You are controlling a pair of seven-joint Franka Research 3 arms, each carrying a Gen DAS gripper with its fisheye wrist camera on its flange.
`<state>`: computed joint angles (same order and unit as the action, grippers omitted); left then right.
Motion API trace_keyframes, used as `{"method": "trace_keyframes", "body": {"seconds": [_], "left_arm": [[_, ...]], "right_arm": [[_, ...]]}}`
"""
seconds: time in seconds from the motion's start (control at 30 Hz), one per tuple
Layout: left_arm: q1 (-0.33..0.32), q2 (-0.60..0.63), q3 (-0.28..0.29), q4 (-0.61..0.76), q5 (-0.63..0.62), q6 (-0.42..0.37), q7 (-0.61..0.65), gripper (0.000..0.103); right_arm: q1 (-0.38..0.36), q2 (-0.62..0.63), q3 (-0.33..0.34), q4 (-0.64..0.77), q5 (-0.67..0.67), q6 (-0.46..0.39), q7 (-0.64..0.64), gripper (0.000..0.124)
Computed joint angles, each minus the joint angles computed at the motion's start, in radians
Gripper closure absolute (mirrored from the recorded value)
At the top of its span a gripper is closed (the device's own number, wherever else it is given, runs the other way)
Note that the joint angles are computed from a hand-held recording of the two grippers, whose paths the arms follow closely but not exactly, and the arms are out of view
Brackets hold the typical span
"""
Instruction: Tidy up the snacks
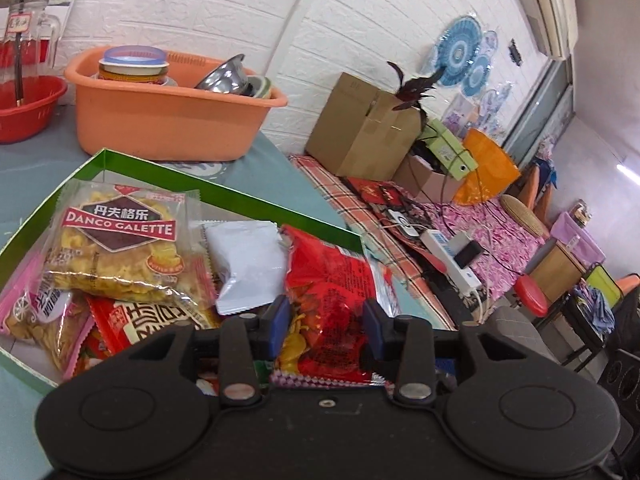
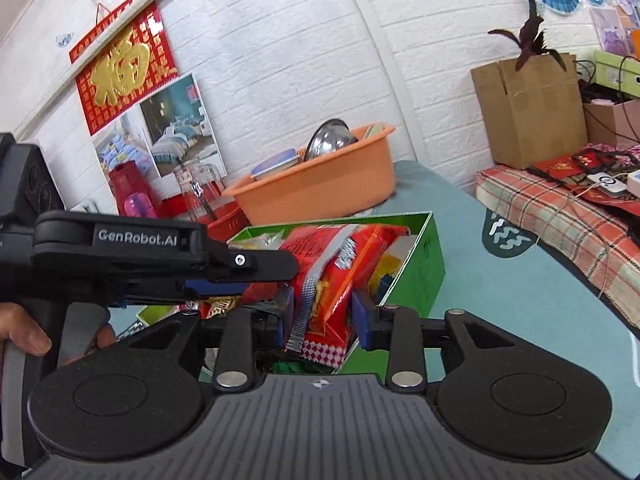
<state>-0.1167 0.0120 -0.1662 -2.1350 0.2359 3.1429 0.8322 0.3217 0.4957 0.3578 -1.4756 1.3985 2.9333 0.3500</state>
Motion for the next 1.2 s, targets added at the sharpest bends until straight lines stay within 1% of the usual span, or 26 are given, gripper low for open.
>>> {"method": "trace_keyframes", "body": {"seconds": [0.03,0.07,0.1,0.13,0.17,0.2,0.27,0.33,0.43,0.47,0.53,0.6,0.63,0.67,0.7,0.73,0.77,0.8,0.83,0.87,0.9,0.97,1.0,1.07,1.2], "left_arm": [[0.001,0.000,0.003,-0.003,0.006,0.004,-0.007,0.052],[0.004,-0.004,0.006,-0.011,0.020,0.014,-0.020,0.045],[0.007,-0.004,0.013,-0.010,0.079,0.013,-0.073,0.044],[0.010,-0.005,0.018,-0.009,0.125,0.008,-0.109,0.044],[0.012,-0.005,0.018,-0.009,0.136,0.006,-0.112,0.044],[0.014,-0.003,0.016,-0.010,0.125,0.009,-0.100,0.043],[0.016,0.005,0.015,-0.008,0.117,0.014,-0.091,0.044],[0.015,0.014,0.025,0.000,0.162,0.010,-0.128,0.044],[0.020,0.026,0.025,0.004,0.146,0.008,-0.127,0.045],[0.019,0.031,0.031,0.007,0.157,0.006,-0.141,0.043],[0.015,0.037,0.045,0.005,0.190,0.025,-0.181,0.042],[0.018,0.031,0.042,-0.003,0.185,0.033,-0.177,0.041],[0.013,0.022,0.050,-0.008,0.216,0.033,-0.198,0.038],[0.008,0.012,0.059,-0.011,0.274,0.026,-0.247,0.024],[0.008,-0.002,0.070,-0.006,0.402,0.005,-0.365,0.000],[0.019,-0.018,0.068,-0.002,0.534,-0.011,-0.492,0.000],[0.044,-0.039,0.058,-0.012,0.658,0.004,-0.620,0.000],[0.073,-0.057,0.041,-0.018,0.755,0.015,-0.725,0.000],[0.109,-0.078,0.012,-0.016,0.892,0.012,-0.873,0.000],[0.133,-0.104,-0.012,-0.020,0.983,-0.001,-0.971,0.000],[0.139,-0.128,-0.021,-0.035,1.011,-0.007,-0.999,0.000],[0.120,-0.190,-0.027,-0.091,0.925,-0.048,-0.915,0.000],[0.118,-0.218,-0.038,-0.114,0.897,-0.069,-0.892,0.000],[0.137,-0.279,-0.077,-0.153,0.900,-0.095,-0.902,0.000],[0.158,-0.401,-0.152,-0.221,0.871,-0.171,-0.908,0.000]], "right_arm": [[-0.006,0.001,0.011,0.000,0.027,0.012,-0.038,0.057],[-0.017,0.002,0.030,0.003,0.087,0.029,-0.118,0.052],[-0.020,0.003,0.040,0.010,0.151,0.051,-0.198,0.051],[-0.011,0.008,0.036,0.025,0.197,0.074,-0.249,0.051],[-0.003,0.013,0.026,0.035,0.219,0.079,-0.267,0.049],[0.009,0.017,0.009,0.042,0.203,0.072,-0.241,0.049],[0.025,0.026,-0.015,0.050,0.148,0.043,-0.191,0.065],[0.045,0.041,-0.027,0.064,0.083,0.055,-0.151,0.068],[0.064,0.070,-0.036,0.085,-0.038,0.065,-0.065,0.071],[0.064,0.078,-0.033,0.091,-0.065,0.062,-0.043,0.071],[0.051,0.092,-0.009,0.101,-0.085,0.074,-0.045,0.071],[0.022,0.091,0.029,0.094,-0.080,0.081,-0.064,0.069],[0.003,0.084,0.050,0.086,-0.066,0.080,-0.082,0.069],[-0.015,0.076,0.071,0.077,-0.040,0.082,-0.113,0.066],[-0.029,0.064,0.087,0.065,-0.008,0.085,-0.150,0.062],[-0.040,0.051,0.097,0.053,0.027,0.084,-0.190,0.049],[-0.045,0.035,0.097,0.039,0.055,0.076,-0.218,0.023],[-0.053,0.017,0.100,0.023,0.101,0.070,-0.261,0.021],[-0.059,0.001,0.106,0.009,0.162,0.075,-0.316,0.021],[-0.056,-0.018,0.102,-0.006,0.202,0.083,-0.352,0.021],[-0.046,-0.040,0.089,-0.030,0.195,0.086,-0.345,0.021],[-0.016,-0.090,0.049,-0.086,0.125,0.087,-0.276,0.021],[-0.006,-0.113,0.035,-0.110,0.115,0.087,-0.264,0.021],[0.007,-0.169,0.012,-0.163,0.124,0.077,-0.261,0.021],[0.017,-0.284,-0.030,-0.260,0.191,0.013,-0.296,0.021]]}}
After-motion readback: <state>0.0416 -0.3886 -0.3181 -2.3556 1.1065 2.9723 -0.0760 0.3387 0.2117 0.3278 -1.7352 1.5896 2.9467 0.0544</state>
